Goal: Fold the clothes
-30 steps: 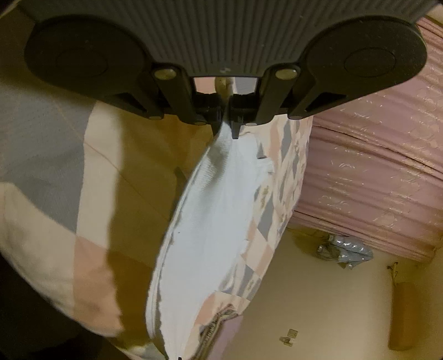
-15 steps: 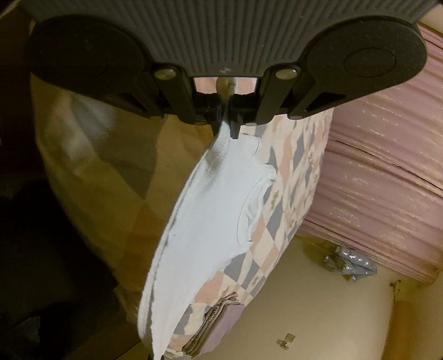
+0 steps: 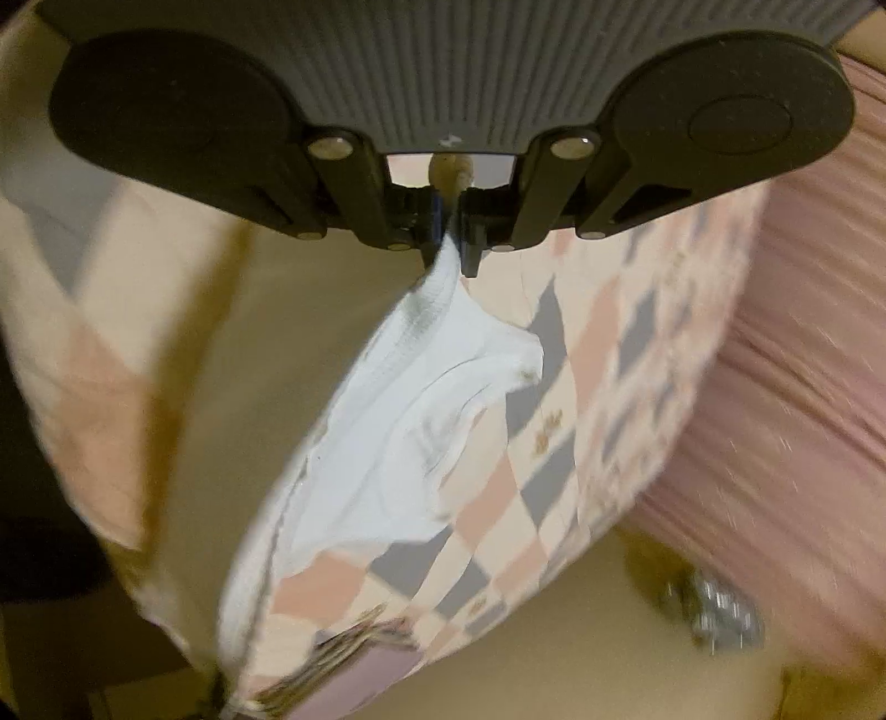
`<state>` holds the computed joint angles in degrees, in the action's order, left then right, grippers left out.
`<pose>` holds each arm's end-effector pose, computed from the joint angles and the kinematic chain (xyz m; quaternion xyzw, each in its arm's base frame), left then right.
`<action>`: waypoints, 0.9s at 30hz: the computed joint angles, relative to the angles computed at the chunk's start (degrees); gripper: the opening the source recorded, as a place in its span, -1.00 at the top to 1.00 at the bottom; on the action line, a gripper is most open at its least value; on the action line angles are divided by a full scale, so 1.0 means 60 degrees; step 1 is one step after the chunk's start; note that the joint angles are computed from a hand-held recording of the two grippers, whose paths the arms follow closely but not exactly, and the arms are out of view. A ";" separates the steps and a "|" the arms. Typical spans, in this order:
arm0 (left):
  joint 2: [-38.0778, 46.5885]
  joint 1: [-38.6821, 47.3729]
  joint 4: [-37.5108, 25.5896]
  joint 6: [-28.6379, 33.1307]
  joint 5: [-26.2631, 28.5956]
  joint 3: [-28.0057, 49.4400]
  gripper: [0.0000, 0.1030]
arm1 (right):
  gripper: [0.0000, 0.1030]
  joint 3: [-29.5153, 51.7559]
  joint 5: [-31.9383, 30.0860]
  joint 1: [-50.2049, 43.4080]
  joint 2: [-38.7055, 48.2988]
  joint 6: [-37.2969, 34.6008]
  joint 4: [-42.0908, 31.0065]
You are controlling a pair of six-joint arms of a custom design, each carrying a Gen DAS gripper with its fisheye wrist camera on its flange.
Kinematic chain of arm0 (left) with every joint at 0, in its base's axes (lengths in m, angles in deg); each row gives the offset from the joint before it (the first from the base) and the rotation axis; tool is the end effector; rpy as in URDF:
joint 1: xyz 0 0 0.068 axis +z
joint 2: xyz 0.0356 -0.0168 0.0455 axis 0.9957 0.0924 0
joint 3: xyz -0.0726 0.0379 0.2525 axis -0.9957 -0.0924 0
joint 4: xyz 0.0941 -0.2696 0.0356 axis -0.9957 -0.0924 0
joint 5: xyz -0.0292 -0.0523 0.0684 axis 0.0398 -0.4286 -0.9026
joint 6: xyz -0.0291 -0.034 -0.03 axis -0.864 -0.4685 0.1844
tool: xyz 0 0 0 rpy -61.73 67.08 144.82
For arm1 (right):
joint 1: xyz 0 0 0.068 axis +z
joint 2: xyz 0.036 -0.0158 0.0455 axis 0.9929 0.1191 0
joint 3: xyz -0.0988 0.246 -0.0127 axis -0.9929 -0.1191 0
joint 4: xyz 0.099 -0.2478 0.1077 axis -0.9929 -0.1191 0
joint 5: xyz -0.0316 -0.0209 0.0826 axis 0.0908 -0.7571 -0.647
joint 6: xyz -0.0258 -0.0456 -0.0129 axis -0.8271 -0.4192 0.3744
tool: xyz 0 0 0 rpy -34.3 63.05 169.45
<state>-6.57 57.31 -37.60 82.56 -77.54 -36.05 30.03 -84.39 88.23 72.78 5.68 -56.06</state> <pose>0.2585 -0.1250 0.1817 0.4564 0.7843 0.1426 0.3953 0.2619 0.0376 0.1777 -0.5283 0.7529 0.0273 0.3916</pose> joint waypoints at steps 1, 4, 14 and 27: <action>0.0748 0.0441 -0.0071 -0.0026 0.0452 0.0572 0.88 | 0.97 0.0838 -0.0098 -0.0127 0.1091 0.0219 -0.0148; 0.2723 0.1344 -0.0302 -0.0178 0.1385 0.2098 0.87 | 0.96 0.3035 -0.0377 -0.0465 0.3806 0.1036 -0.0359; 0.5584 0.2798 -0.0424 -0.1698 0.2926 0.4324 0.66 | 0.61 0.7430 -0.1567 -0.1162 0.8817 0.3299 -0.1131; 0.4334 0.3748 0.0543 -0.4159 0.3961 0.2975 0.55 | 0.16 0.6294 -0.2654 -0.2288 0.8071 0.5514 0.0117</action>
<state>19.44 79.79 -34.35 57.61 -53.77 -18.19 67.80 -100.32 74.50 121.21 38.77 -55.36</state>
